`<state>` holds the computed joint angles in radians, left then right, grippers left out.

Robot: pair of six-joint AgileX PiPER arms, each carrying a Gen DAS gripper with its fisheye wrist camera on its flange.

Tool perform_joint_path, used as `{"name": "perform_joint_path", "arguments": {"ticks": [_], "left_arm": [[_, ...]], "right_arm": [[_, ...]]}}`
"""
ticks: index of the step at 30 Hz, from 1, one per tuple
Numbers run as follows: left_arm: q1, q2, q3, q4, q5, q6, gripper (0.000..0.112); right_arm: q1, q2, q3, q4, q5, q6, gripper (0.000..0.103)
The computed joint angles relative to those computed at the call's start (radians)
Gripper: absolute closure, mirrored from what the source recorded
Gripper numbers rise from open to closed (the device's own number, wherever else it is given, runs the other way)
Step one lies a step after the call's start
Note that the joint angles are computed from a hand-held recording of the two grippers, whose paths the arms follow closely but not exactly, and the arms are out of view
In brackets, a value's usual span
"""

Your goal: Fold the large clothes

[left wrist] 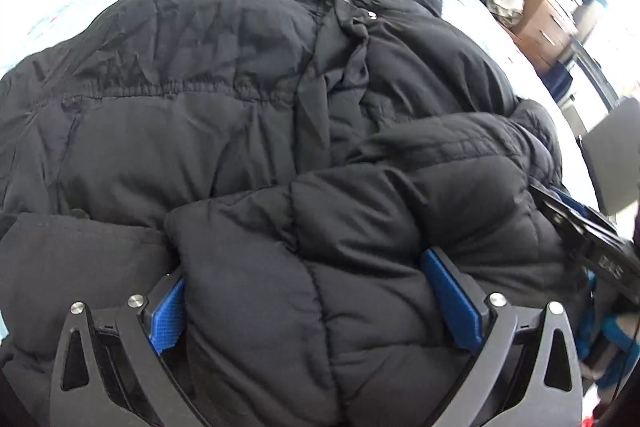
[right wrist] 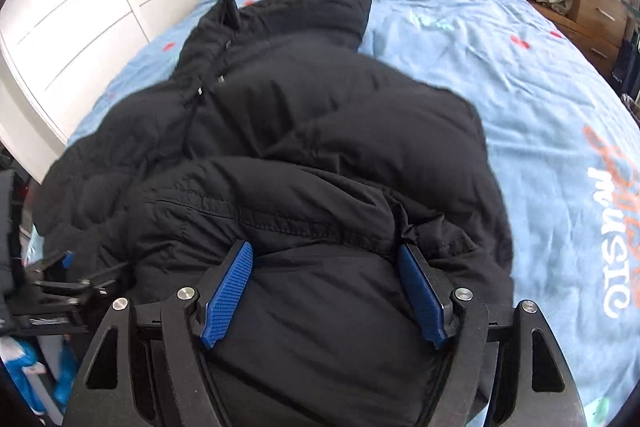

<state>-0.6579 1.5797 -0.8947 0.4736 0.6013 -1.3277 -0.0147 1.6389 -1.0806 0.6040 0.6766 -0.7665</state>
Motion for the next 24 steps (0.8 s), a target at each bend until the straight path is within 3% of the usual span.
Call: {"name": "perform_joint_path", "arguments": {"ticks": [5,9,13,17,20,24], "left_arm": [[-0.046,-0.114,0.088,-0.019,0.026,-0.046,0.009],[-0.184,-0.218,0.127,0.119,0.139,-0.237,0.009],[-0.17,-0.175,0.138,0.004,0.122,-0.137,0.009],[-0.249,-0.294,0.179,0.029,0.169,-0.237,0.009],[-0.361,-0.419,0.209,0.081,0.294,-0.343,0.009],[-0.565,-0.637,0.28,0.124,0.519,-0.526,0.009]], "right_arm": [[-0.02,-0.063,0.036,-0.017,0.014,0.032,0.03],[-0.07,-0.214,0.126,0.044,0.046,-0.049,0.03],[-0.131,-0.31,0.219,0.058,0.107,-0.098,0.03],[-0.182,-0.371,0.284,0.005,0.128,-0.06,0.03],[-0.252,-0.445,0.295,-0.006,0.205,-0.059,0.03],[-0.321,-0.563,0.315,-0.029,0.286,-0.044,0.03]]}}
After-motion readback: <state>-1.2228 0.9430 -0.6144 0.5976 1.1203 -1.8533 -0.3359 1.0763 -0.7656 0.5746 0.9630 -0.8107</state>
